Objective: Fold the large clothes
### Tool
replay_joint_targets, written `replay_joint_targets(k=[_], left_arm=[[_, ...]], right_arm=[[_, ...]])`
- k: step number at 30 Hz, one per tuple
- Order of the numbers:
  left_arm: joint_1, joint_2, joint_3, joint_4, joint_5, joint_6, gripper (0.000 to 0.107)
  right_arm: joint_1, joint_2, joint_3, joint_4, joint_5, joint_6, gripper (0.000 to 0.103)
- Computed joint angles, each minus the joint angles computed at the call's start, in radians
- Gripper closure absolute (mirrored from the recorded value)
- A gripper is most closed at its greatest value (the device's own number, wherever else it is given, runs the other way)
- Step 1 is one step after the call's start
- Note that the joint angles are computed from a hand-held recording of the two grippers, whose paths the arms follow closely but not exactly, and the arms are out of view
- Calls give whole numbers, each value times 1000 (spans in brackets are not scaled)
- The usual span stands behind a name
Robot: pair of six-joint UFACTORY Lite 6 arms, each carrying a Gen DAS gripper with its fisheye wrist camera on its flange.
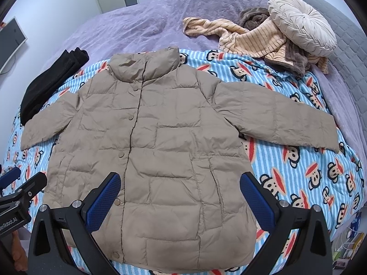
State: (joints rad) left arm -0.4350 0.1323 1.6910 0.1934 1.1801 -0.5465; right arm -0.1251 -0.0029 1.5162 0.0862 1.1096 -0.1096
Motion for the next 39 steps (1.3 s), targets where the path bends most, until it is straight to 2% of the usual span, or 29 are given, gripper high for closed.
replay_joint_targets(k=[9,16,19,22,27,30,33,36,39], left_arm=[[17,-27,-45,-15,-21,16,4],[89,-74,-158,-69,-65,62,4],[168,-108,-239,-141,-114,138,4],[257,-126,-310,-220,-168,238,4],[500,-84,-378,-389,-267,494,4],[695,8,-369,-515,-327,668,4],[876,182,-275,-637,-352,814,4],[1012,404,-97,-730,-349,897,4],[1092,664,180,-772,-299,892,4]], right_arm=[[3,-18,-23,-3,1,9,0],[20,-37,-63,-20,8,34,0],[24,-43,-82,5,4,40,0],[3,-41,-94,121,3,3,0],[59,-33,-151,207,-30,77,0],[150,-2,-179,206,-46,161,0],[286,56,-179,129,-72,255,0],[380,97,-193,139,-133,320,0],[466,153,-189,165,-197,372,0]])
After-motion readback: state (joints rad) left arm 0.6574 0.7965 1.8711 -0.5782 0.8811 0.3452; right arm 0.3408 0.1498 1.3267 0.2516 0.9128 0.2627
